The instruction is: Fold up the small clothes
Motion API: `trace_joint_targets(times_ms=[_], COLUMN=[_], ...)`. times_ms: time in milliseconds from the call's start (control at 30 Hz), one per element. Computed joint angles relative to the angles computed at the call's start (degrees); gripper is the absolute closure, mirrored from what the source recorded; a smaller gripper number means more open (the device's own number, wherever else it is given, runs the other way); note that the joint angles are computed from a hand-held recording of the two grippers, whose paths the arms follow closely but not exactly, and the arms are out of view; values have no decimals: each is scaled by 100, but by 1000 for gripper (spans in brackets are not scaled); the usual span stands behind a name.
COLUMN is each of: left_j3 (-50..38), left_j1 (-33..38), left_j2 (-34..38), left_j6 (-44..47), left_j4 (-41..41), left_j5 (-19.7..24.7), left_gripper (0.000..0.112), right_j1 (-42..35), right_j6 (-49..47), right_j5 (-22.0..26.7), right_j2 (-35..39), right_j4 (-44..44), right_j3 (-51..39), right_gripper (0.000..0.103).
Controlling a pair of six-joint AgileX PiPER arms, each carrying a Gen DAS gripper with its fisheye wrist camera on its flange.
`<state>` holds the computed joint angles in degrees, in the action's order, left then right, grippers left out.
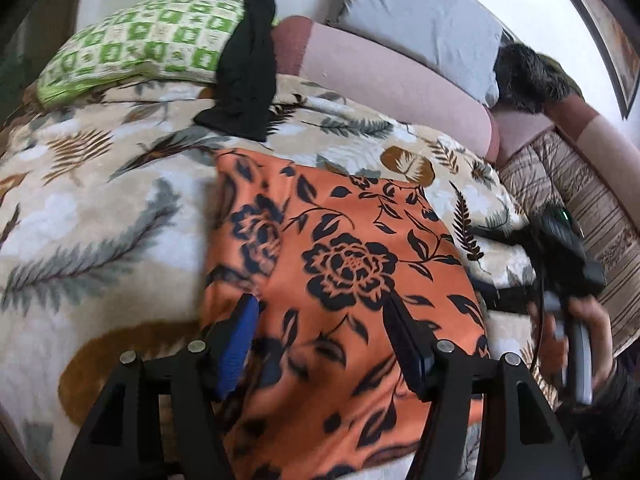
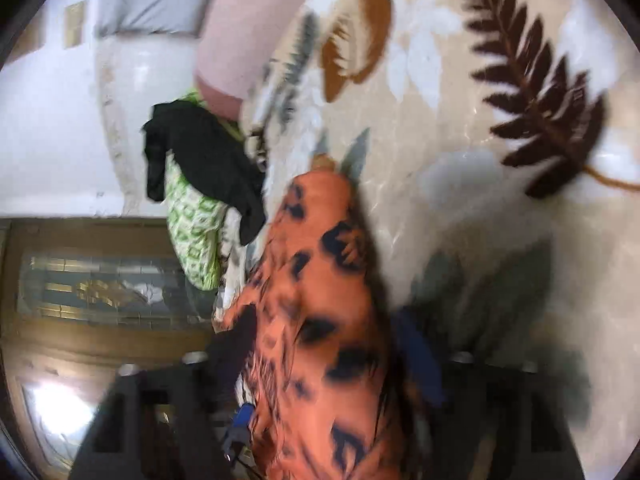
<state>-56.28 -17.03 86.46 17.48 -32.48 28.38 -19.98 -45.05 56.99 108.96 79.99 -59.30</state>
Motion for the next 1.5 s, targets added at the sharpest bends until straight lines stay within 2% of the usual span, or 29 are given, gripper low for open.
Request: trace_joint_targets(times_ms=[133,167,200,267,367,433,500,567,667,767,833,867,933,1033,1067,1133,1167,1200,1267,1333,1367,1400,1433,1500], left_j3=[253,247,244,230,333,371,461,556,643,683,716,729,745,758,756,797,853,927,1044,1047,998,1054,1174,1236], left_j1=[78,80,69,-19,-21,-33,-9,-7,-85,-119,-119,-109,-100,-96,-82,-70,-20,59,20,-79,-20,76,236,744], left_j2=[-113,-51,-2,-70,-309,-399,-529,-635,-716,-701,-736,-753,-775,-733,-713,-788,-874,-960,-1026,-654,-427,-385,-467,-517], left_j6=[2,-82,-153,-611,-560,-669,-710,-699,-871,-940,-984,-983,-998,-1051,-1032,-1146,-998,-742,-780,-1274,-1309,-1116,-693,293], left_j4=[-69,9,98,524,464,569,579,564,713,757,800,802,801,807,790,914,731,438,442,983,947,683,203,-882], left_j5=[-14,10,6,31,46,87,105,73,6,2,-2,-1,-3,5,38,51,35,9,-123,-141,8,31,-3,354], left_gripper=[47,47,47,47,47,47,47,47,47,47,47,47,47,47,47,47,47,47,46,46,54,60,62,73], right_j1=[102,217,415,331,406,402,318,340,477,729,690,647,719,397,285,104,108,136,134,370,497,539,392,245], right_j6=[-440,-469,-356,-164,-327,-231,-301,-390,-351,-639,-596,-540,-243,-449,-715,-902,-655,-487,-558,-486,-480,-545,-675,-730], right_j5=[178,65,-233,-315,-664,-855,-678,-589,-635,-811,-840,-767,-895,-778,-660,-351,-362,-430,-385,-469,-575,-682,-560,-450], right_j2=[-403,-433,-417,-498,-1044,-897,-985,-1389,-1878,-1855,-1896,-1939,-2194,-1936,-1662,-1661,-1887,-2145,-2408,-2245,-2051,-2006,-1944,-1892], right_j4=[-119,-296,-520,-402,-279,-184,90,-177,-453,-401,-538,-551,-771,-829,-601,-418,-667,-869,-1018,-1056,-1156,-1214,-1098,-979], right_j3=[780,793,805,977,1380,1507,1681,1879,2214,2457,2483,2480,2406,2532,2588,2643,2610,2586,2545,2443,2416,2432,2481,2485], right_gripper=[26,34,64,66,67,43,37,33,33,33,58,67,71,71,69,59,47,40,32,30,32,56,66,68])
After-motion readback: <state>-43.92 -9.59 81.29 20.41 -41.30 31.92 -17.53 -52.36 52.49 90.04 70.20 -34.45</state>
